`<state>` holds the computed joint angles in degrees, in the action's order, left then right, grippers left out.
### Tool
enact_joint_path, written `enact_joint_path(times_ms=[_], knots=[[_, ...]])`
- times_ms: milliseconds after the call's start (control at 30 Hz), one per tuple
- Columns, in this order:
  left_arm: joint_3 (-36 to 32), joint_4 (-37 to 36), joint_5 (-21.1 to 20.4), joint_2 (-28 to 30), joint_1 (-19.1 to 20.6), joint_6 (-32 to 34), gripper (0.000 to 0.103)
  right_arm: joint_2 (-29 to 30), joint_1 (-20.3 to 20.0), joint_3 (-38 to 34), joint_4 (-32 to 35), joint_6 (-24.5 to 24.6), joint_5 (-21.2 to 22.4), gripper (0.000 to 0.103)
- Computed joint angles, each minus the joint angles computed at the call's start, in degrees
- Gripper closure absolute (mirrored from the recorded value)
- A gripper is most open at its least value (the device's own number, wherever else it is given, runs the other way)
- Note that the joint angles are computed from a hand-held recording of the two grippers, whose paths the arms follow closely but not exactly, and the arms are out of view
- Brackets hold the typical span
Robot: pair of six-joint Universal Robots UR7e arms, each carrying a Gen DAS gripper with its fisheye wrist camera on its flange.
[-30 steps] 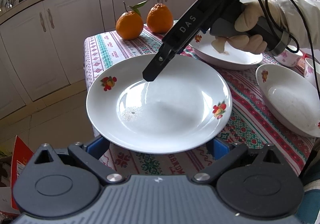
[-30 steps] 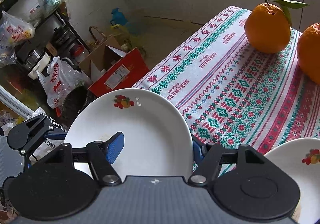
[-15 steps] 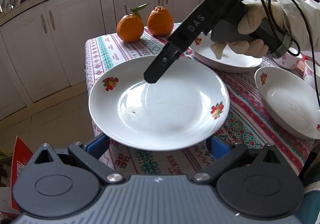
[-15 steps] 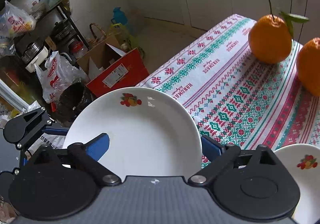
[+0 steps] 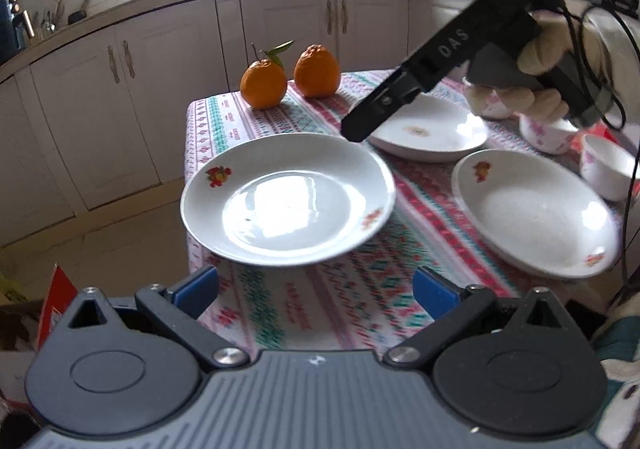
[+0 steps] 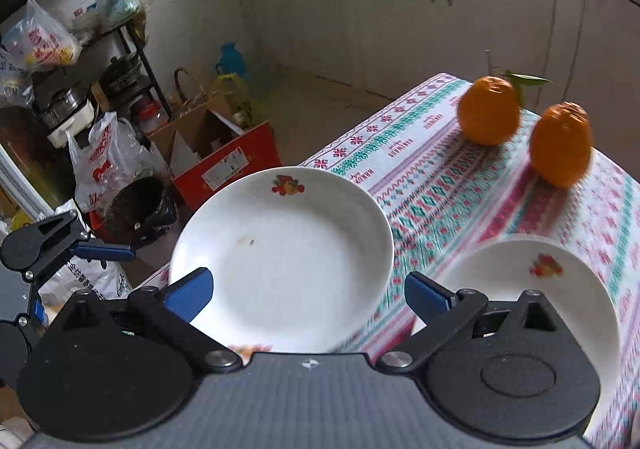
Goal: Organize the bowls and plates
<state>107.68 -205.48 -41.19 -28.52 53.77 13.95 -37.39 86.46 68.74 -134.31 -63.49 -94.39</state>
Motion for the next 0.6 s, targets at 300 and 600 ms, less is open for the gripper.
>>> enact_joint_path(times_ms=[300,600], knots=[[2.20,-3.84,0.68,2.67,-4.09,-6.12,0.001,-12.54,-4.47,18.53,-13.50,-0.63,1.94,0.000],[0.94,-1.55,-1.19,5.49,-6.10,-7.92,0.001,-20.06,-9.95,31.49,-29.28,-1.00,3.51,0.000]])
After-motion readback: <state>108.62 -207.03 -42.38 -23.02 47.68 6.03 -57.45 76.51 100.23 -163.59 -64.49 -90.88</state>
